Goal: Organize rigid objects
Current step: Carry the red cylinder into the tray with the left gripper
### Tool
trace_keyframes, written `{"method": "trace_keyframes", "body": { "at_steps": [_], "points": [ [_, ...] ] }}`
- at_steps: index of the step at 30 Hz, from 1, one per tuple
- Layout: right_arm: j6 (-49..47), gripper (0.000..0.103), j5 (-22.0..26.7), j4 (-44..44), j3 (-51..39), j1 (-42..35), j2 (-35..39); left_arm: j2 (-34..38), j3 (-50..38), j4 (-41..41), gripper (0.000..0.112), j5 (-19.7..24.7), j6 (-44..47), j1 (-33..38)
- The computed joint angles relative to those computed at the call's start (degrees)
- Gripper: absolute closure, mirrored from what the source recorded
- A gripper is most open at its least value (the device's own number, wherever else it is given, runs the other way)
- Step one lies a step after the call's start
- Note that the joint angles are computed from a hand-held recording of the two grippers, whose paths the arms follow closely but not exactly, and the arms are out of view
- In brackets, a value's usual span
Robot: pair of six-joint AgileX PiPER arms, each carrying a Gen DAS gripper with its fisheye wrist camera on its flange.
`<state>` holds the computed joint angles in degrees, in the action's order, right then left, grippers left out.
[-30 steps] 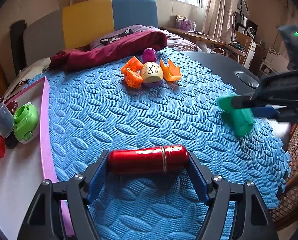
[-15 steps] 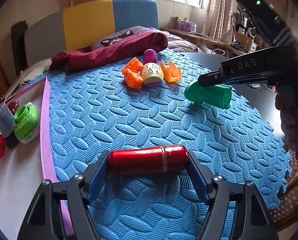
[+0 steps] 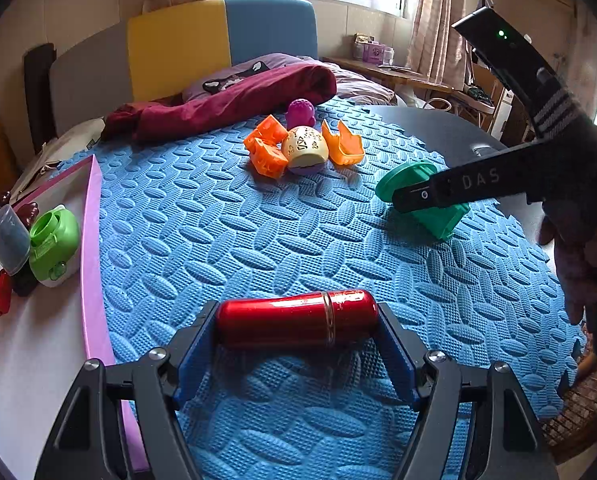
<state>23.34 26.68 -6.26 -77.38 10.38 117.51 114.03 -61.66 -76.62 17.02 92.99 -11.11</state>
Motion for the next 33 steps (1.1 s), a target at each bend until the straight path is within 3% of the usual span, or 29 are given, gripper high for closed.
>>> {"method": "trace_keyframes", "body": {
  "at_steps": [4,8,16,25,33],
  "points": [
    [11.7,0.073,2.2,-16.1,-0.4,4.4,0.8,0.0,0.0,0.1,0.037,-0.6,-0.1,-0.3],
    [7.3,0.072,0.5,-10.4,0.5,2.6,0.1,0.1,-0.2,0.5,0.037,-0.8,-0.5,-0.4],
    [12.1,0.073,-0.5,-17.3,1.3,3.9,0.3,-0.3,-0.4,4.9,0.037,-1.8,-5.8,-0.9],
    [11.5,0.073,-2.8,-17.0,1.7,3.3,0.6,-7.5,2.1,5.9,0.037,5.0,-8.5,3.2],
    [15.4,0.073,-2.6,-22.3,2.3,4.4,0.4,-9.0,-4.4,15.9,0.037,13.7,-23.8,17.3]
  ]
}}
